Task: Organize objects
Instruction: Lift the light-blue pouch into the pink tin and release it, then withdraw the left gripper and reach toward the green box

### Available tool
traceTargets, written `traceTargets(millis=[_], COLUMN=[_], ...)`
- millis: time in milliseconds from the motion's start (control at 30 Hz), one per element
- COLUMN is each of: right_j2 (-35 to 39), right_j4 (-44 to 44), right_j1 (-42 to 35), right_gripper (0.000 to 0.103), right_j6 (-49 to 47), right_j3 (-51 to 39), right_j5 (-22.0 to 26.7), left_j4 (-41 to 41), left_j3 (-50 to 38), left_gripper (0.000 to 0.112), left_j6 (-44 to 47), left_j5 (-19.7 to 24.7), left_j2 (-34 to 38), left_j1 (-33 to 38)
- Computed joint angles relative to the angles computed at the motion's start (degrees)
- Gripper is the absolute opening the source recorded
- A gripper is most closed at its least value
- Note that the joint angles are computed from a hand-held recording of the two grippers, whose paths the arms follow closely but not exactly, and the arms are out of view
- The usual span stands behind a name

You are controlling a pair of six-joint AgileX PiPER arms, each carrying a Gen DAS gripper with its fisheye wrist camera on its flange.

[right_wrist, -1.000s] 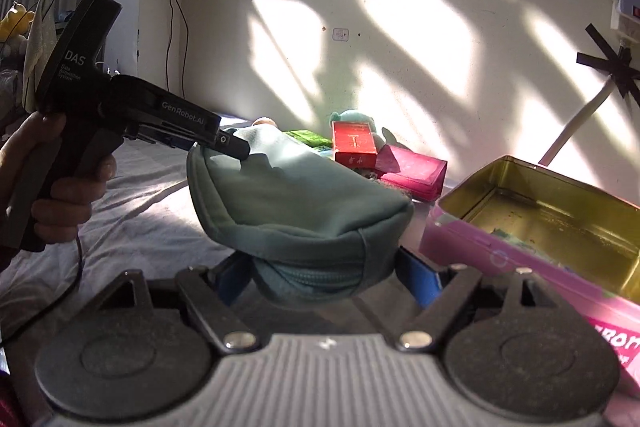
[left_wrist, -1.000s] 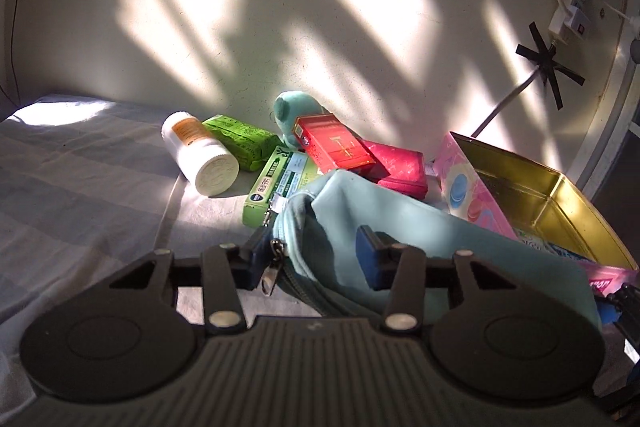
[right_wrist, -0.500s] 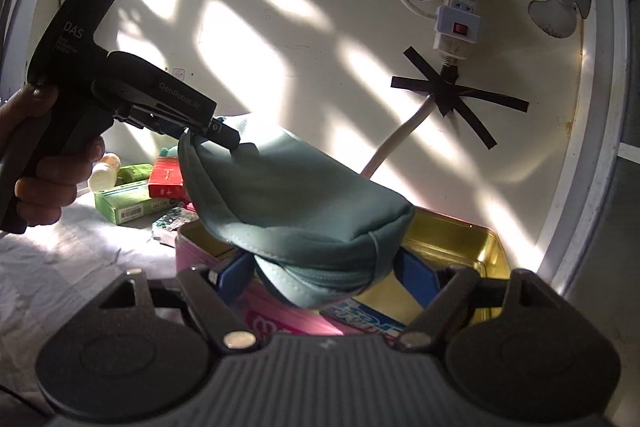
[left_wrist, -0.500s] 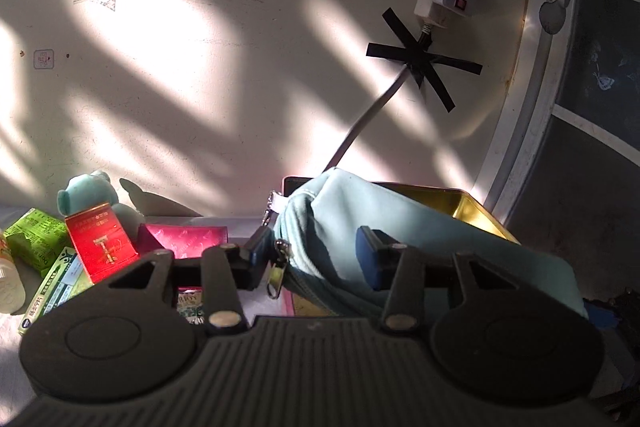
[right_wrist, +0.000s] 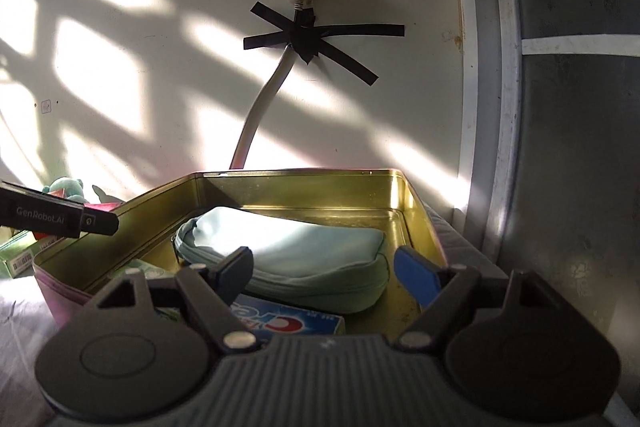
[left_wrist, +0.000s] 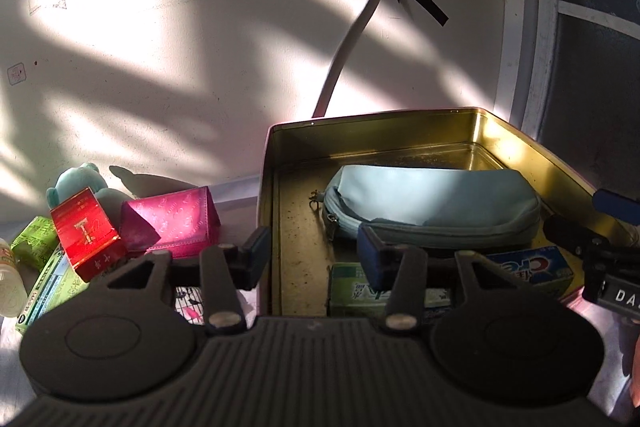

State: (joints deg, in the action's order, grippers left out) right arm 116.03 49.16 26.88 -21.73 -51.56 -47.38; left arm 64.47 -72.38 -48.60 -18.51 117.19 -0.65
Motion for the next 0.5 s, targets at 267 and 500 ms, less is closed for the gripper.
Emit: traceTargets(millis=[267, 500], right_j2=[-3.4, -4.6], right_j4=[2.0, 7.5], right_j1=[5.6, 11.8], right_gripper=[0.08, 0.081], right_j6=[4.7, 5.9], right_j3=[4.1, 5.4], right_j5=[-4.0, -7.3], left_j4=[-10.8, -18.5], left_j3=[9.0, 16.4], left_gripper=[0.052, 0.057], left_j6=[13.1, 22.9], left_j5=[-1.5, -6.8], left_j2=[-4.6, -8.0], left_j1=[1.4, 4.7])
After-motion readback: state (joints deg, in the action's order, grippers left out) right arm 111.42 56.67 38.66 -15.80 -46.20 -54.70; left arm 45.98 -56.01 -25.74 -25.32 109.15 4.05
